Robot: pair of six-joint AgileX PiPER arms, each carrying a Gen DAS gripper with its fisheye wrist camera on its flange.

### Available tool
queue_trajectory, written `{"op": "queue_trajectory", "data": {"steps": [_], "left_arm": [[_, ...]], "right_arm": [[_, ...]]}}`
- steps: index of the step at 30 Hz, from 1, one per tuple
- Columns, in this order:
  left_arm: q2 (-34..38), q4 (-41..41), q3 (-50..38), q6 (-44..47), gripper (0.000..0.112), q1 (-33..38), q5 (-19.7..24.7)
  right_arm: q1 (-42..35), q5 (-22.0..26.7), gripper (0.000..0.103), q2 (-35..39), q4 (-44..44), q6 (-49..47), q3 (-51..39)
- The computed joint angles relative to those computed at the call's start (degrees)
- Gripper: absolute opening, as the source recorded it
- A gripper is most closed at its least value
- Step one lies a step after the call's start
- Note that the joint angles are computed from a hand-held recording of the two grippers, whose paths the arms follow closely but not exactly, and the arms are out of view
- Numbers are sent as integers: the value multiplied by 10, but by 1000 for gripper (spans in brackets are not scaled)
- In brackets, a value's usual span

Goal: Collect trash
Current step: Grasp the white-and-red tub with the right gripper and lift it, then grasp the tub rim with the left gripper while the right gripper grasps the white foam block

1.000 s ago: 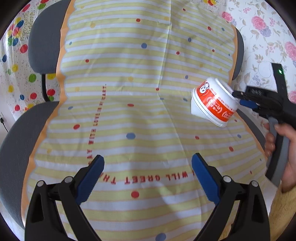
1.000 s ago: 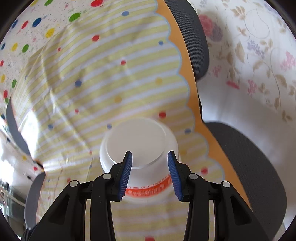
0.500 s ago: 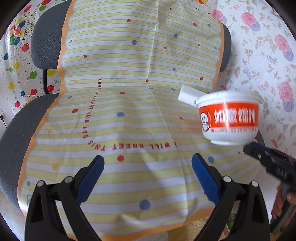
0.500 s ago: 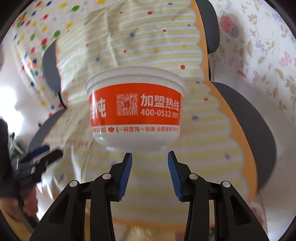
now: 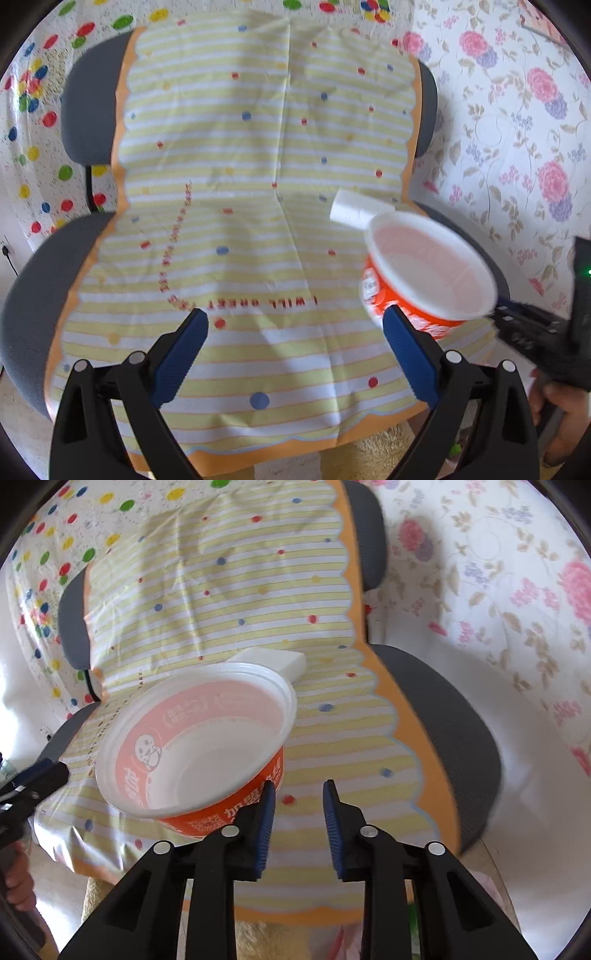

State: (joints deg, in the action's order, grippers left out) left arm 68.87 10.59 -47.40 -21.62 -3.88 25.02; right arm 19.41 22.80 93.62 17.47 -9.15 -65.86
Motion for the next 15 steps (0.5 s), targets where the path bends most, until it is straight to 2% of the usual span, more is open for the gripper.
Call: {"op": "queue_trajectory", "data": {"steps": [2, 6, 9, 13, 15], "left_arm": [[-2, 8, -10, -1, 93, 5, 0], [25, -43, -50, 56, 93, 31, 15], [56, -33, -87, 65, 93, 32, 29], [113, -61, -155, 104, 86, 38, 52], [139, -67, -184, 109, 80, 36, 61]], "right_arm": [[12, -5, 27, 20, 31, -32, -17], [33, 12, 27, 79, 121, -115, -79], [42, 4, 27, 90, 146, -128, -90], [40, -11, 27, 84, 48, -35, -83], [23, -15, 27, 81, 30, -16, -79]]}}
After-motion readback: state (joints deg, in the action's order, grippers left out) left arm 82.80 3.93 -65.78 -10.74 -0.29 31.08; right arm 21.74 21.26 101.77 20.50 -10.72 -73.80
